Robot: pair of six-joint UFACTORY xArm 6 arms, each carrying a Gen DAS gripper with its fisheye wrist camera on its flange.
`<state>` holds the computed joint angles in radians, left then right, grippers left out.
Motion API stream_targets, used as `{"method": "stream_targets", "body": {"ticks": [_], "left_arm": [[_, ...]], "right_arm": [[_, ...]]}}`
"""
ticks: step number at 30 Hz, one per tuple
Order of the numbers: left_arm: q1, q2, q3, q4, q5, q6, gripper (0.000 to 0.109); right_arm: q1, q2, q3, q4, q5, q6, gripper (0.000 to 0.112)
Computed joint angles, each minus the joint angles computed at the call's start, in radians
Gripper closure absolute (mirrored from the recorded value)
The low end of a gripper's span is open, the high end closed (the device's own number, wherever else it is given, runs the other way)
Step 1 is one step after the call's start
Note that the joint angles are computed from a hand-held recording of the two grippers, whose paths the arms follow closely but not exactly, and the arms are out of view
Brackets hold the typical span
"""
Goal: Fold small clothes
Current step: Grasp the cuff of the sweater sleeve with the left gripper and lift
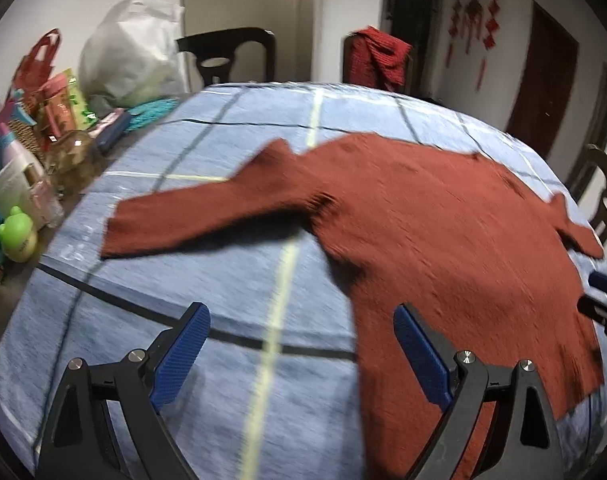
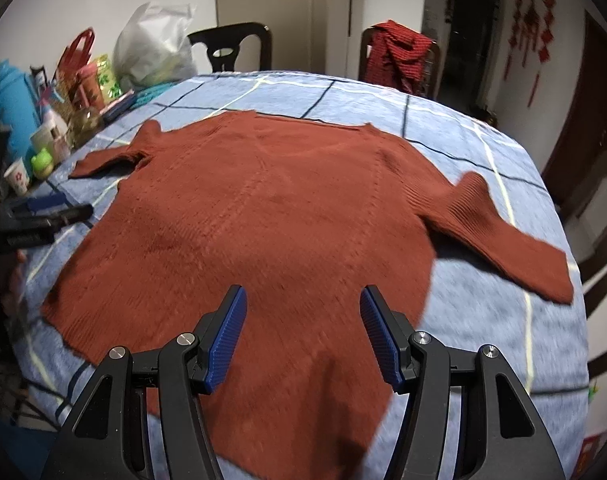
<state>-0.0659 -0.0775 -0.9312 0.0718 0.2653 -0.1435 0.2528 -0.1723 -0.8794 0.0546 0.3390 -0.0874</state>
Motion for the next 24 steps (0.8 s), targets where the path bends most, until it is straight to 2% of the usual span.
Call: {"method": "stream_targets", "body": {"ticks": [2,8,11,15,17,19,20,21,22,23,24], "left_arm": [[0.026,0.025,-0.026,-0.006,-0.003,-0.013,0.014],[0.107,0.115,-0.128,-0.147,0.029,0.012,0.014],[0.156,0.144,-0.158,-0.107,0.032,-0.075,0.014],[0.214,0.191,-0.207,0.099,0.04,-0.276,0.014],[0.229,0.23,-0.253,0.146,0.074,-0.319,0.014],[0.232,0.269,-0.295,0.129,0.104,-0.295,0.015],[0.231,0.29,-0.319,0.12,0.136,-0.286,0.023],[0.226,0.305,-0.334,0.136,0.158,-0.297,0.024],[0.222,0.303,-0.327,0.193,0.138,-0.318,0.028],[0.216,0.304,-0.323,0.209,0.126,-0.311,0.038],[0.213,0.303,-0.318,0.194,0.113,-0.289,0.041]], "right_arm": [[0.009,0.035,-0.035,0.039,0.002,-0.032,0.053],[0.013,0.107,-0.131,0.047,0.021,-0.051,0.053],[0.019,0.13,-0.159,0.072,0.022,-0.078,0.053],[0.027,0.165,-0.193,0.101,0.03,-0.113,0.053],[0.026,0.178,-0.205,0.103,0.034,-0.117,0.053],[0.024,0.189,-0.212,0.09,0.034,-0.105,0.053],[0.023,0.191,-0.214,0.088,0.035,-0.103,0.053],[0.021,0.193,-0.216,0.088,0.036,-0.102,0.053],[0.019,0.195,-0.217,0.09,0.036,-0.101,0.053],[0.018,0.196,-0.217,0.094,0.037,-0.103,0.053],[0.017,0.197,-0.218,0.097,0.039,-0.105,0.053]]}}
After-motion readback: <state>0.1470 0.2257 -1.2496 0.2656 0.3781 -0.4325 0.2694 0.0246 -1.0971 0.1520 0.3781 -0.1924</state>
